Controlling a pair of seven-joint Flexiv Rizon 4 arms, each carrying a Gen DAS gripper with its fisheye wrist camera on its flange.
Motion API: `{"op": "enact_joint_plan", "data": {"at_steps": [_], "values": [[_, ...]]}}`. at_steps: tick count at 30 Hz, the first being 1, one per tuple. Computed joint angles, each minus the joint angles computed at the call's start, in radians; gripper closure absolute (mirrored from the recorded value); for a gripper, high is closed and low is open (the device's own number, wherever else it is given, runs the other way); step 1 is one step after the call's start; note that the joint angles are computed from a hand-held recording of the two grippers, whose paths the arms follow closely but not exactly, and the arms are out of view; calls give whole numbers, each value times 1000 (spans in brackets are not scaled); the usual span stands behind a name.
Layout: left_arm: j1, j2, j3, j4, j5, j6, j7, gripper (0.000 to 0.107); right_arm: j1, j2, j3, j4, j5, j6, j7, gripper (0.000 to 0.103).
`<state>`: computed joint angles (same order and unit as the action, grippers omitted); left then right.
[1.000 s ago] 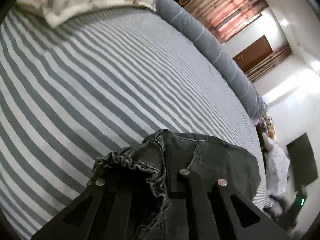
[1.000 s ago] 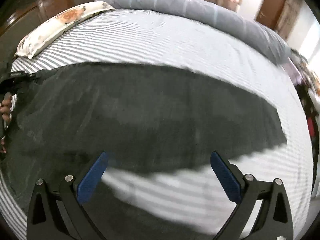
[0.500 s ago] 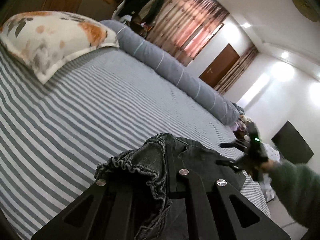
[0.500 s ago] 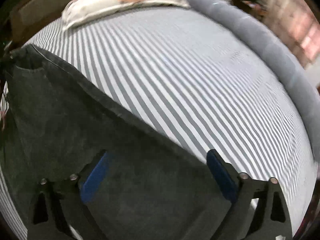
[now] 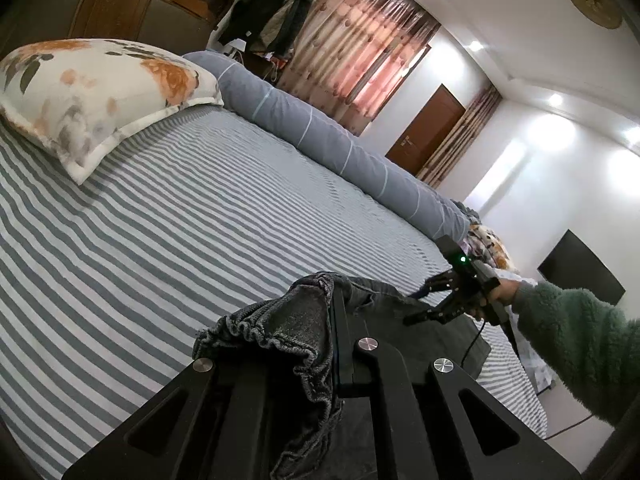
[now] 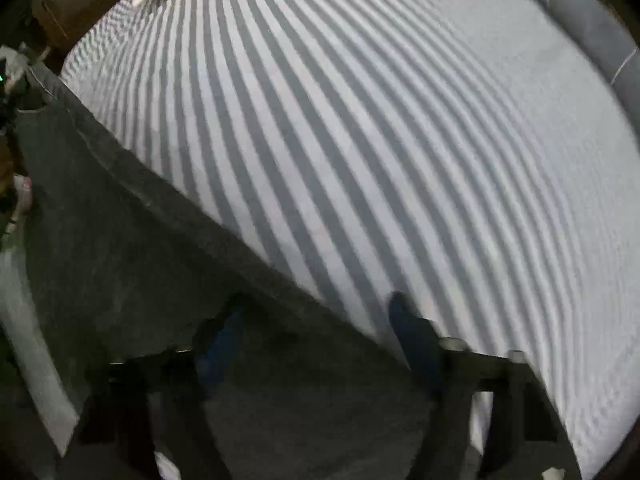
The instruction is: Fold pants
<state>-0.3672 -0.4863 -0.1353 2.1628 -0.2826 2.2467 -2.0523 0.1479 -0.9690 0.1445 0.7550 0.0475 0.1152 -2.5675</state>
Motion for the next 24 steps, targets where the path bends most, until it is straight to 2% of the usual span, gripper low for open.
{"op": "enact_joint_plan", "data": {"at_steps": [1, 2, 3, 7, 10, 14, 20, 22, 24], "values": [[-2, 1, 1, 0, 0, -1, 3, 102, -5, -4, 6, -11, 7, -11, -6, 63], [-21, 2, 13, 0, -22, -4, 18, 102, -12, -3, 15, -17, 19, -26, -10, 83], [-31, 1, 18, -2, -39, -8, 27, 102, -21, 15, 20, 10, 31, -13, -12, 96], [-89, 2, 53, -1, -144, -35, 79, 102, -55, 155, 25, 236, 64, 201, -51, 97], [-164, 15, 97, -1, -255, -70, 178, 102, -87, 283, 38, 419, 102, 365, -55, 97], [-193, 55, 99, 20, -308, -102, 258, 102, -108, 472, 48, 681, 134, 592, -37, 98], [-294, 135, 120, 52, -428, -182, 403, 101, -140, 727, 50, 1012, 203, 768, -6, 98], [-385, 160, 149, 56, -541, -204, 508, 101, -154, 821, 39, 1129, 234, 817, -15, 98], [-457, 183, 149, 64, -656, -207, 592, 101, -154, 875, 18, 1197, 254, 829, -6, 98]]}}
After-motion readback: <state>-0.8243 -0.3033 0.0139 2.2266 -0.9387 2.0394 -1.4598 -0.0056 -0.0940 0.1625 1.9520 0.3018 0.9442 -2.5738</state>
